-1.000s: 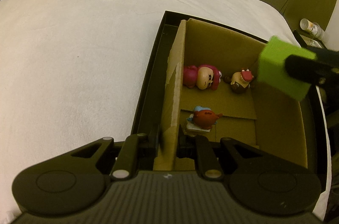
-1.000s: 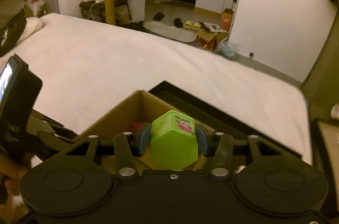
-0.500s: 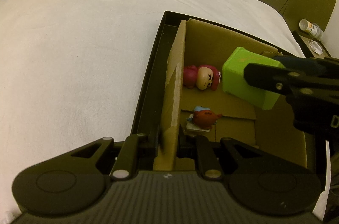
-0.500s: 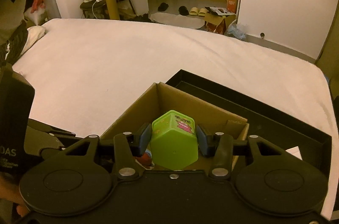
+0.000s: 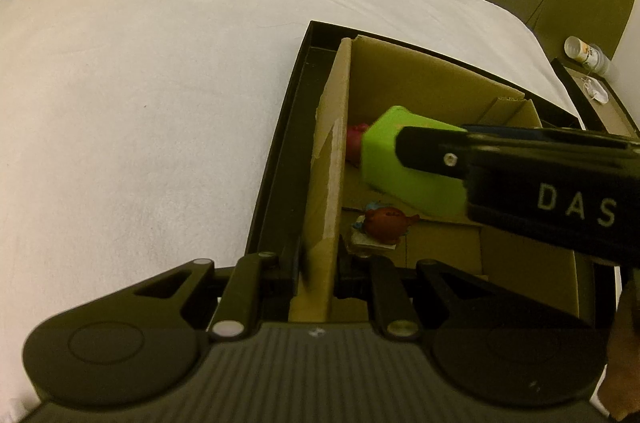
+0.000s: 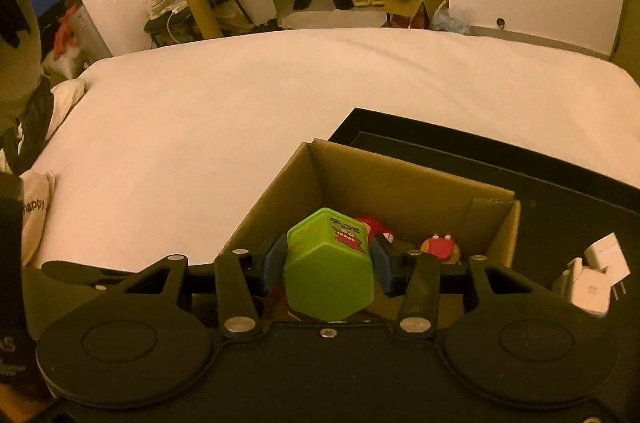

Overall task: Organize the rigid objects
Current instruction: 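Carry the green cube box into the box and release it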

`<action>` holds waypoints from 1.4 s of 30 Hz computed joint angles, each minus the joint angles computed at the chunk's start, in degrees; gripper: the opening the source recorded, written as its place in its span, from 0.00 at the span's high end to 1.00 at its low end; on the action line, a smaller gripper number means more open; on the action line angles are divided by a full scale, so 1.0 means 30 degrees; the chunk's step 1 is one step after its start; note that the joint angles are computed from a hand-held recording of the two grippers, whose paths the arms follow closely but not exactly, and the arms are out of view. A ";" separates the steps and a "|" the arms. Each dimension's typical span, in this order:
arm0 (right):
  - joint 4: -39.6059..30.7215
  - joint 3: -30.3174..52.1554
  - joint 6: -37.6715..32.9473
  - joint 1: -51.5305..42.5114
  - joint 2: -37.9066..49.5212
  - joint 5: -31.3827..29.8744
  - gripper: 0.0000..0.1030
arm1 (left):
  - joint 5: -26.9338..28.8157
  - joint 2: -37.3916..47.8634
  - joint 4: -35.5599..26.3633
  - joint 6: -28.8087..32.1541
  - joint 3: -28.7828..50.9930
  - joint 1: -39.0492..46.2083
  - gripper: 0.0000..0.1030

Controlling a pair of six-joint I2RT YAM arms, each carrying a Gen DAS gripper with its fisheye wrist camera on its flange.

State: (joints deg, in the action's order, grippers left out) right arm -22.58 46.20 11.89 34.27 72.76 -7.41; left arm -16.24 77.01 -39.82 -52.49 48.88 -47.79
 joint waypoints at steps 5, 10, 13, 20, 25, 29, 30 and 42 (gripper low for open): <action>0.0345 0.0013 0.0184 -0.0055 0.0318 -0.0734 0.55 | -0.0034 0.0070 -0.0006 -0.0062 0.0055 -0.0052 0.87; 0.0323 -0.0037 0.0426 -0.0160 0.0261 -0.1003 0.51 | -0.0018 0.0166 0.0069 -0.0083 0.0074 -0.0085 0.87; -0.0228 -0.0084 0.0291 -0.0214 -0.0430 -0.0789 0.51 | -0.0017 0.0222 0.0119 -0.0072 0.0082 -0.0068 0.87; -0.1753 0.0197 -0.0496 -0.0023 -0.1700 0.0006 0.51 | -0.0023 0.0244 0.0143 -0.0046 0.0090 -0.0061 0.87; -0.2835 0.0309 -0.0790 -0.0557 -0.2395 -0.0012 0.51 | -0.0024 0.0248 0.0143 -0.0075 0.0096 -0.0068 0.87; -0.3553 0.0219 -0.1113 -0.1127 -0.3246 0.0135 0.47 | -0.0030 0.0256 0.0145 -0.0081 0.0098 -0.0081 0.87; -0.3723 0.0167 -0.1266 -0.1325 -0.3467 0.0131 0.47 | -0.0037 0.0288 0.0142 -0.0088 0.0122 -0.0082 0.87; -0.5739 -0.0390 -0.3935 -0.5086 -0.6030 -0.0799 0.47 | -0.0053 0.0255 0.0096 -0.0104 0.0116 -0.0092 0.87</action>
